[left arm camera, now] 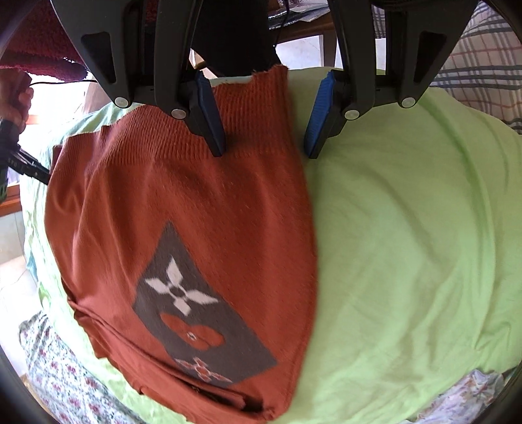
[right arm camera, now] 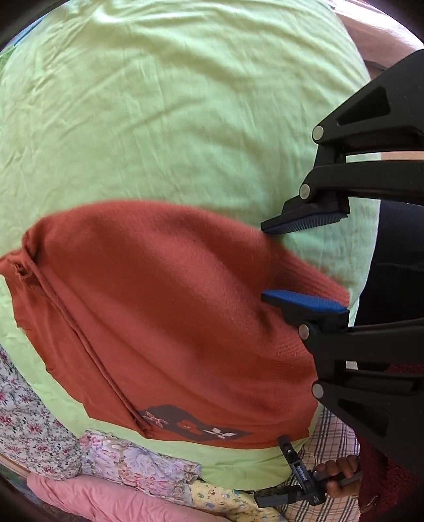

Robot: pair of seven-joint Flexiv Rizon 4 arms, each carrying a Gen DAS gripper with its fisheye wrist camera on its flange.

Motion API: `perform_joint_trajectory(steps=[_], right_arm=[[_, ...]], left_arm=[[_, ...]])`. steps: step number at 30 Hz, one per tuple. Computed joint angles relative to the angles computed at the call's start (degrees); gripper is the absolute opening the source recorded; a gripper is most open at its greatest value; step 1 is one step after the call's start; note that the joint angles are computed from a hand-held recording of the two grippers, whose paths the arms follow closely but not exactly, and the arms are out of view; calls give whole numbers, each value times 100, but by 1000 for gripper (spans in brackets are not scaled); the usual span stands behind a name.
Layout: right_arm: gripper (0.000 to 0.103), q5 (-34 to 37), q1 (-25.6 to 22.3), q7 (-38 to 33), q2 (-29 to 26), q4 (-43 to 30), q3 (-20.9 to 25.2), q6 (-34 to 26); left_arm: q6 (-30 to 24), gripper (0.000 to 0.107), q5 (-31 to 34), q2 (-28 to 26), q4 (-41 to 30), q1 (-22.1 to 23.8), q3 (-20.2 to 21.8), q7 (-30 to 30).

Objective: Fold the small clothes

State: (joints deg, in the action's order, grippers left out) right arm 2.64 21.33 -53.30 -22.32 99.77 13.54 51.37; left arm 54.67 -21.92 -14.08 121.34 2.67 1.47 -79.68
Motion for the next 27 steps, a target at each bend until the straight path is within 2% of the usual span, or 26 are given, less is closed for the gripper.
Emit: perform_joint_trajectory(steps=[2,3,4,5,8,10,13,19,21,22,23,24,25,27], right_arm=[[36,-34,47,45,-51,-3,-10,88],[20,-60,58,34,-64,-18,-10,95],[9,-13,28,-52,-74,-53,35,76],[9,40,-2,-130,-74,-86,70,19],[9,36,-49,-256,163,19,70,-184],[8,-35,-84,-258,412,166,9,-353],[8,-126,-160,-270,669,337,-89,-592],[9,173,-189,-443,339,76,-43,-704],[14,102,-127,-344,335,104,-70,-657],[17,117,-128,-311,352,126,-69,-624],[29,176,-146,-295,377,155,-54,-581],[41,200,-151,-247,419,217,-54,-513],[44,175,-141,-162,473,308,-72,-417],[46,131,-135,-59,517,403,-90,-340]], left_arm=[[-33,47,191,-39,-78,-52,33,-124],[2,40,199,-23,-63,-54,26,-111],[41,15,150,-23,-60,-49,-9,-52],[45,7,6,9,-20,-14,-64,101],[241,5,-30,239,156,-63,-79,397],[420,5,-177,429,330,-88,-113,737],[362,5,-140,421,320,-120,-66,821],[157,8,-155,254,203,-84,-28,673],[-5,17,-226,254,192,-44,-9,590],[-95,26,-290,230,184,-12,6,510],[-108,33,-357,231,207,19,17,493],[-89,36,-428,250,254,48,27,503],[-75,40,-500,230,265,67,24,480],[-17,39,-738,184,308,113,-15,535]])
